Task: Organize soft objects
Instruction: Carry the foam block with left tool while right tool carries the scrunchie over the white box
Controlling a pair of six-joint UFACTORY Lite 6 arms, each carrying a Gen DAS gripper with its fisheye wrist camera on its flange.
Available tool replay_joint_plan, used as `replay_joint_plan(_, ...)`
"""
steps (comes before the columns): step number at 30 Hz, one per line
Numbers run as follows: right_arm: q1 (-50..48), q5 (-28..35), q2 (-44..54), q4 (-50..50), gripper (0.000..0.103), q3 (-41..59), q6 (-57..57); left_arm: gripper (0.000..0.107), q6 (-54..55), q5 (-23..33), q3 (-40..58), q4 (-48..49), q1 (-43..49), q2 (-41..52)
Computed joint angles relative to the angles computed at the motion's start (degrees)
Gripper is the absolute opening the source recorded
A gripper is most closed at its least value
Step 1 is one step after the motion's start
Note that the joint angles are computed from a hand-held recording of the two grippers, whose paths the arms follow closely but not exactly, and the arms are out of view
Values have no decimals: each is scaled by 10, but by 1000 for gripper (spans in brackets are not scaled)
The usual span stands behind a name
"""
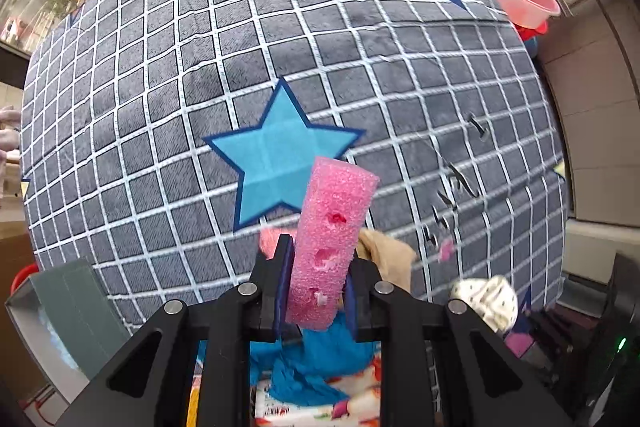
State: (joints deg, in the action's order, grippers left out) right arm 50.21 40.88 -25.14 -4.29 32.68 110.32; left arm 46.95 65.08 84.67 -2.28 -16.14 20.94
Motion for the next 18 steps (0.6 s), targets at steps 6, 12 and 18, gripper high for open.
replay_joint_plan(6, 30, 33, 4, -24, 39, 32, 60, 25, 115, 38, -32, -30, 76, -52)
replay_joint_plan(12, 72, 50, 34, -56, 39, 69, 138, 25, 189, 80, -34, -41, 143, -61)
replay_joint_plan(18, 91, 99, 68, -80, 39, 136, 169, 25, 259, 129, -61, -51, 192, -113)
